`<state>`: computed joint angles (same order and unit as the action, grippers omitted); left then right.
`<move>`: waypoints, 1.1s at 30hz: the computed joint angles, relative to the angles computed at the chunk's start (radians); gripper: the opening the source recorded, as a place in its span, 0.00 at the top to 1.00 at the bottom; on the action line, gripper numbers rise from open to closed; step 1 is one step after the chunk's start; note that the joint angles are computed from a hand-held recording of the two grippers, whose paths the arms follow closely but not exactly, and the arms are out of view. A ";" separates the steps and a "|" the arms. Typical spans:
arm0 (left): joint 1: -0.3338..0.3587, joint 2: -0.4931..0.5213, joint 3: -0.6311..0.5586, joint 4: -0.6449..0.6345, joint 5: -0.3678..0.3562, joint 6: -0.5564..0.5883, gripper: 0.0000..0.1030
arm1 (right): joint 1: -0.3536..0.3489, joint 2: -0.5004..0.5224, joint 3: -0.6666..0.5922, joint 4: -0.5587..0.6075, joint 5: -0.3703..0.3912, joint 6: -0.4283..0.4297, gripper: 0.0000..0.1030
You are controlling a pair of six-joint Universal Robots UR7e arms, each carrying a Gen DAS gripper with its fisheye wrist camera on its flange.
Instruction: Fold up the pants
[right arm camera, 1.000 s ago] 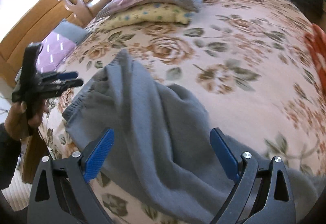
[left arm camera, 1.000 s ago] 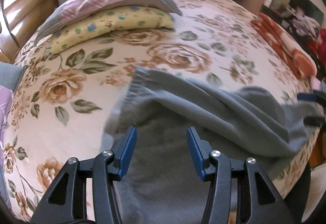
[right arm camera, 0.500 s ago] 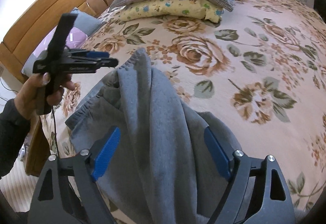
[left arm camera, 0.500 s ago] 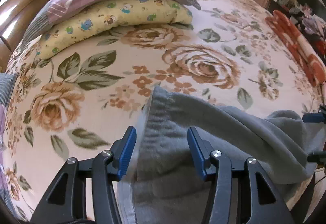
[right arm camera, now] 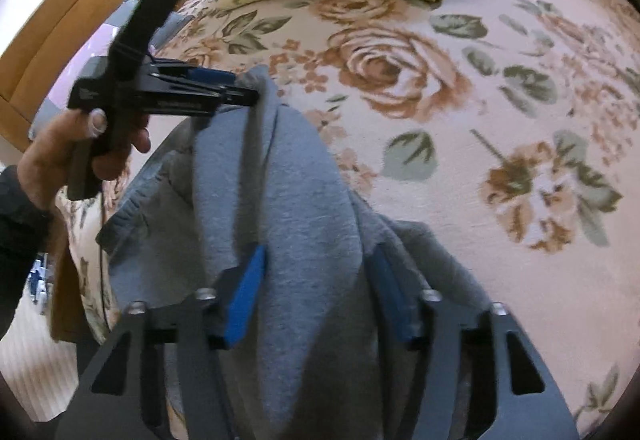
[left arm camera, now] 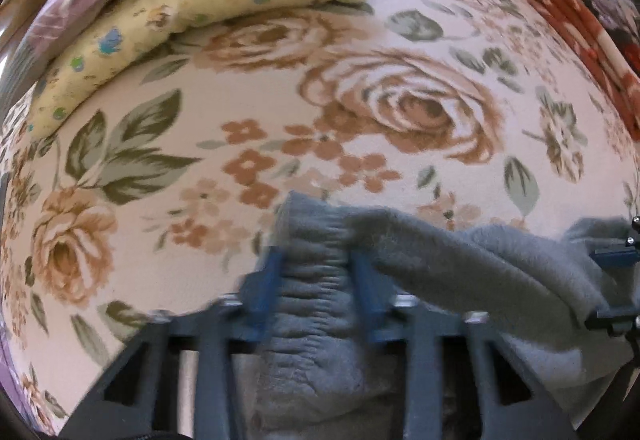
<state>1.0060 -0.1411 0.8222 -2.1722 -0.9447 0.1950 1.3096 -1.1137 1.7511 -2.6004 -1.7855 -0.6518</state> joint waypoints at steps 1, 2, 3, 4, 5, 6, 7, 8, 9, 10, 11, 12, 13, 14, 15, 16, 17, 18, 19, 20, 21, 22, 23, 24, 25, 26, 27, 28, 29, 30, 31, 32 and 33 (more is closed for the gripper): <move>-0.002 -0.007 0.023 -0.029 0.002 0.016 0.74 | -0.001 0.004 -0.004 0.010 0.000 0.002 0.67; -0.004 -0.017 0.044 -0.056 -0.002 0.031 0.78 | -0.002 0.004 -0.004 0.014 0.004 0.003 0.77; -0.006 -0.029 0.066 -0.080 -0.008 0.039 0.81 | -0.003 0.002 -0.004 0.021 0.014 0.008 0.89; -0.009 -0.047 0.093 -0.107 -0.014 0.044 0.82 | -0.003 -0.003 -0.002 0.019 0.021 0.010 0.90; -0.012 -0.073 0.131 -0.146 -0.025 0.051 0.83 | 0.001 -0.013 0.008 0.002 0.023 0.004 0.92; -0.016 -0.099 0.165 -0.183 -0.033 0.058 0.84 | 0.007 -0.028 0.021 -0.016 0.029 -0.006 0.92; -0.021 -0.131 0.209 -0.225 -0.037 0.063 0.84 | 0.011 -0.038 0.026 -0.023 0.038 -0.008 0.93; -0.025 -0.159 0.245 -0.255 -0.040 0.065 0.84 | 0.015 -0.047 0.031 -0.028 0.044 -0.010 0.93; -0.028 -0.190 0.283 -0.287 -0.047 0.063 0.84 | 0.023 -0.059 0.038 -0.034 0.050 -0.014 0.93; -0.032 -0.225 0.329 -0.324 -0.055 0.060 0.85 | 0.030 -0.073 0.045 -0.035 0.060 -0.021 0.93; -0.037 -0.268 0.385 -0.366 -0.066 0.056 0.85 | 0.040 -0.090 0.057 -0.036 0.075 -0.032 0.93; -0.041 -0.305 0.434 -0.400 -0.072 0.053 0.85 | 0.049 -0.101 0.066 -0.040 0.078 -0.039 0.93; -0.047 -0.340 0.484 -0.434 -0.075 0.048 0.85 | 0.057 -0.116 0.080 -0.042 0.081 -0.050 0.93; -0.053 -0.381 0.542 -0.469 -0.078 0.042 0.85 | 0.066 -0.137 0.101 -0.039 0.093 -0.069 0.93; -0.058 -0.418 0.596 -0.498 -0.082 0.033 0.85 | 0.071 -0.152 0.117 -0.034 0.100 -0.083 0.93; -0.063 -0.450 0.645 -0.524 -0.084 0.022 0.85 | 0.078 -0.172 0.141 -0.023 0.108 -0.105 0.93; -0.067 -0.479 0.690 -0.543 -0.087 0.007 0.85 | 0.082 -0.187 0.160 -0.017 0.107 -0.123 0.93; -0.071 -0.509 0.738 -0.562 -0.092 -0.009 0.85 | 0.085 -0.198 0.177 -0.014 0.102 -0.137 0.93; -0.073 -0.537 0.784 -0.579 -0.097 -0.024 0.85 | 0.089 -0.212 0.203 -0.013 0.094 -0.153 0.93; -0.076 -0.564 0.833 -0.595 -0.102 -0.042 0.84 | 0.093 -0.224 0.233 -0.014 0.079 -0.169 0.93; -0.076 -0.584 0.872 -0.605 -0.104 -0.054 0.84 | 0.093 -0.234 0.251 -0.014 0.069 -0.178 0.93; -0.077 -0.598 0.903 -0.609 -0.103 -0.066 0.84 | 0.094 -0.238 0.273 -0.024 0.051 -0.188 0.93; -0.078 -0.605 0.935 -0.613 -0.092 -0.079 0.84 | 0.091 -0.240 0.297 -0.032 0.036 -0.194 0.93; -0.078 -0.611 0.964 -0.614 -0.079 -0.095 0.84 | 0.088 -0.242 0.308 -0.027 0.033 -0.190 0.93; -0.076 -0.618 0.982 -0.610 -0.076 -0.108 0.83 | 0.080 -0.241 0.317 -0.014 0.031 -0.184 0.93; -0.071 -0.628 1.006 -0.604 -0.079 -0.133 0.81 | 0.074 -0.233 0.323 0.000 0.023 -0.174 0.92; -0.066 -0.637 1.026 -0.602 -0.081 -0.153 0.78 | 0.072 -0.229 0.328 0.007 0.018 -0.166 0.89; -0.064 -0.647 1.044 -0.598 -0.082 -0.174 0.77 | 0.068 -0.225 0.335 0.015 0.015 -0.159 0.89; -0.063 -0.664 1.068 -0.598 -0.084 -0.196 0.74 | 0.069 -0.226 0.342 0.019 0.009 -0.151 0.88; -0.062 -0.678 1.086 -0.601 -0.091 -0.210 0.72 | 0.068 -0.228 0.345 0.032 0.005 -0.143 0.84; -0.059 -0.694 1.101 -0.600 -0.101 -0.228 0.71 | 0.065 -0.228 0.342 0.055 0.009 -0.135 0.76; -0.057 -0.712 1.117 -0.596 -0.112 -0.252 0.71 | 0.063 -0.234 0.345 0.069 0.019 -0.131 0.71; -0.058 -0.723 1.127 -0.595 -0.113 -0.267 0.71 | 0.058 -0.240 0.343 0.089 0.042 -0.124 0.60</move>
<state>0.9481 -0.8645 1.9488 -2.7674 -1.0574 -0.0715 1.3674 -1.3539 2.0940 -2.5119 -1.7435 -0.7762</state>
